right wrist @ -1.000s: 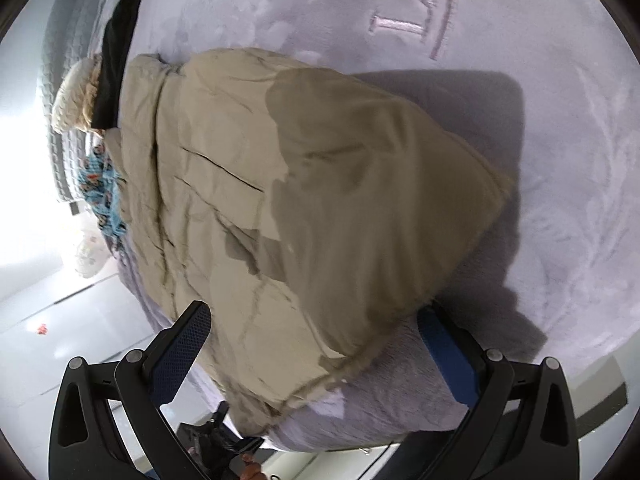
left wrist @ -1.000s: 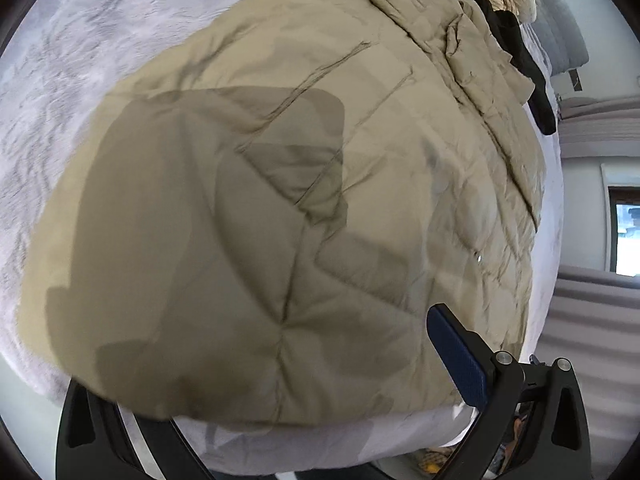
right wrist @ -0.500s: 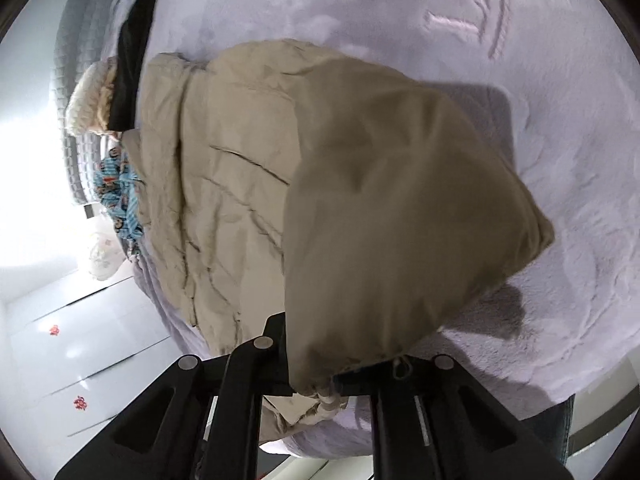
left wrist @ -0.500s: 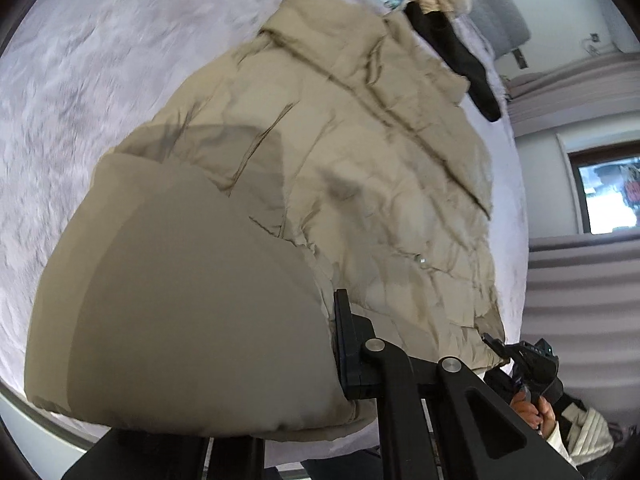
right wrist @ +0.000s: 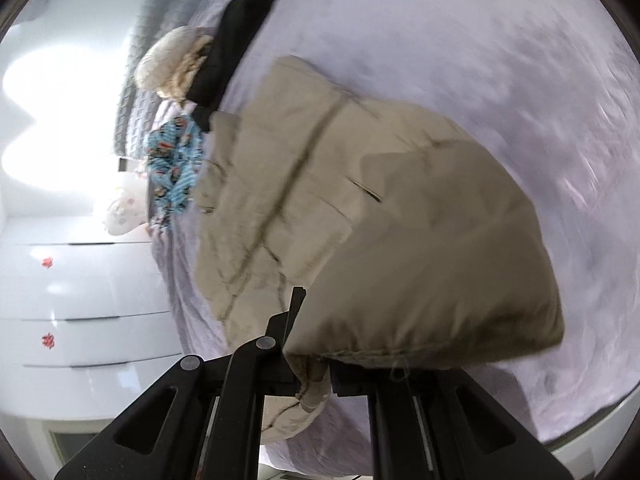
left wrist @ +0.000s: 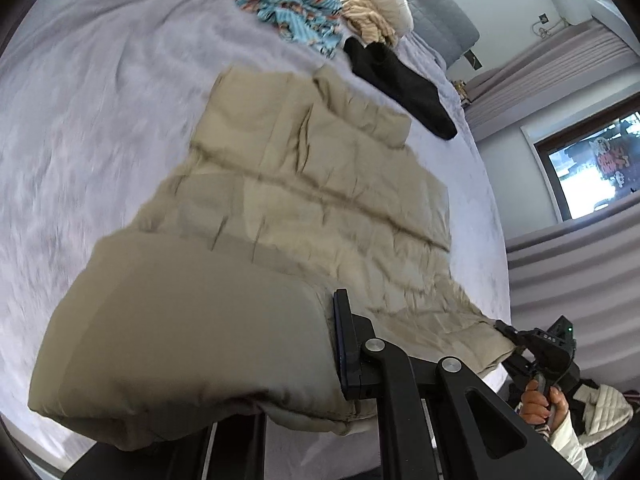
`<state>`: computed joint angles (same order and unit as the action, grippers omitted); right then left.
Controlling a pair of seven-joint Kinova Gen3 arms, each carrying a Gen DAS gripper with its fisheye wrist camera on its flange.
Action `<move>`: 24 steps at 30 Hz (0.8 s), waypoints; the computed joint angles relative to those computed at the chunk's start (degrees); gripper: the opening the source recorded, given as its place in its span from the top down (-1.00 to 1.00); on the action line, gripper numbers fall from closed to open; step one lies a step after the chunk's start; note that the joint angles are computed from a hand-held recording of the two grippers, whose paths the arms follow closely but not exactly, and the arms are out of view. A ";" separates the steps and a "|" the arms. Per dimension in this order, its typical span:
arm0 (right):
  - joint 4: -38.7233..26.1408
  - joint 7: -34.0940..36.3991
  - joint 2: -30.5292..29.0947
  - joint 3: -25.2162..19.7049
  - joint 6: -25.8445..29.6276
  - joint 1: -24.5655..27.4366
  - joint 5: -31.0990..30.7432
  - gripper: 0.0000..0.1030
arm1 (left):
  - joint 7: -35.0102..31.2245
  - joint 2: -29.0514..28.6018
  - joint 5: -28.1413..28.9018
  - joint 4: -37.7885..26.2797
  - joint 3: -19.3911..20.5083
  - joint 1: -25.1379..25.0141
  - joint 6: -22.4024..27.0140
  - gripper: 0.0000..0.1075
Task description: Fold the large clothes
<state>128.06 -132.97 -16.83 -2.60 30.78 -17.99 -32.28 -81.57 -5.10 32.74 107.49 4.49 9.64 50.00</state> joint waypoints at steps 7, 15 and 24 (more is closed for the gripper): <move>-13.62 16.31 7.93 11.10 8.91 -2.88 -2.44 0.79 | 9.80 6.54 -10.26 -14.48 2.17 0.47 2.61 0.76; -34.86 34.95 25.11 7.82 20.95 9.36 -8.67 0.79 | 21.64 19.15 -27.59 -33.42 2.35 5.50 8.83 0.76; -51.15 31.90 42.02 6.82 23.61 8.89 -2.48 0.79 | 22.68 34.29 -32.46 -44.31 0.02 6.91 10.33 0.75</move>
<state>76.92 -101.07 25.19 4.22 54.39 -9.10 -34.76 -58.88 29.19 0.27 63.19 4.51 16.55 60.33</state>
